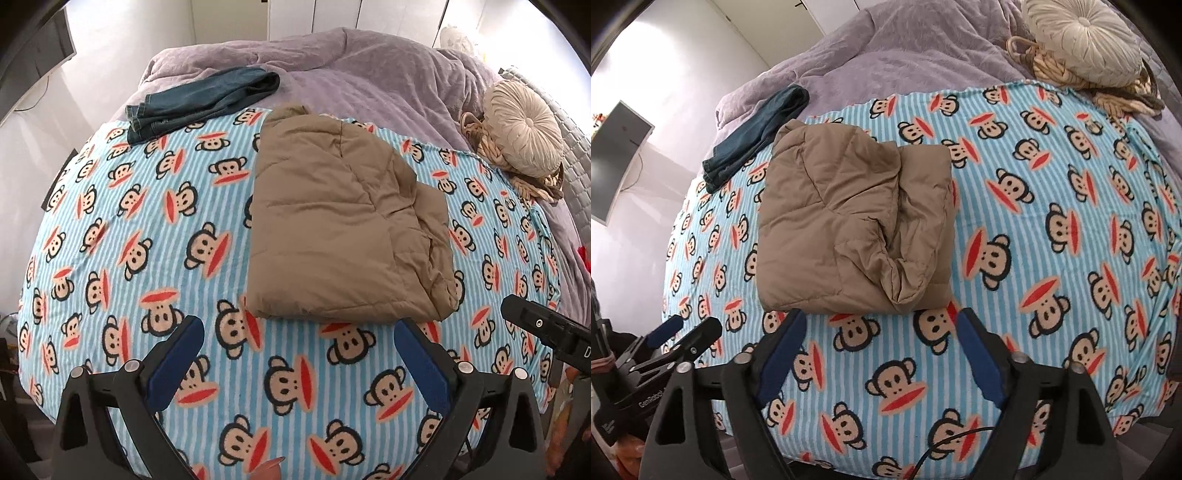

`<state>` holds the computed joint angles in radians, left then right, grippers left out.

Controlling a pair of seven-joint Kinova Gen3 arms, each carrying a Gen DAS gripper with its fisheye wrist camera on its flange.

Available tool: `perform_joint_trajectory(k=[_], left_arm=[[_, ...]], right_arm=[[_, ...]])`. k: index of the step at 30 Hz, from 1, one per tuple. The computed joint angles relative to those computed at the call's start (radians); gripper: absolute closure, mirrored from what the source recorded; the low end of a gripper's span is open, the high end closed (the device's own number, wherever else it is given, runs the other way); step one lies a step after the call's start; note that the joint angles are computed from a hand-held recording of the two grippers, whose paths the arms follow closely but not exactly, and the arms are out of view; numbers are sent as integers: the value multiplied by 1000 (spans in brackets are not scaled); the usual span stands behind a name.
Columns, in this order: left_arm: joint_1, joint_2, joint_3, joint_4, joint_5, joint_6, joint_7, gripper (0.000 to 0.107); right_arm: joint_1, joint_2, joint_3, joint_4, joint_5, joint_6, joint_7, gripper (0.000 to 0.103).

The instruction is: Fold large clothes

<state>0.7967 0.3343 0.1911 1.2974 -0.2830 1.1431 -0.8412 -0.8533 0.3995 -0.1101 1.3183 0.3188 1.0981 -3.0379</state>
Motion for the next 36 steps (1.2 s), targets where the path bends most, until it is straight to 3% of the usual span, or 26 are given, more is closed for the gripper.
perform_joint_trajectory(k=[1,2,5,17,36], left_arm=[[3,-1,-1,-2,-6,2,1,4],[2,-2,-1,-6,-10,4,-4,4],[11,-5,-5,-18,-29,14,1,4],[58,-27,-18,-44,-169,47,91,4],[56,-22,-10,-48,-172,67,103,4]], right_arm=[[-8,9,2,-20,9,26,4,11],[-22,18,11,-42,22,54,6,0],[-63,25,25,-68,89,94,-24,0],[-124,69,47,-212,189,256,10,0],[-123,74,45,-210,175,259,6,0]])
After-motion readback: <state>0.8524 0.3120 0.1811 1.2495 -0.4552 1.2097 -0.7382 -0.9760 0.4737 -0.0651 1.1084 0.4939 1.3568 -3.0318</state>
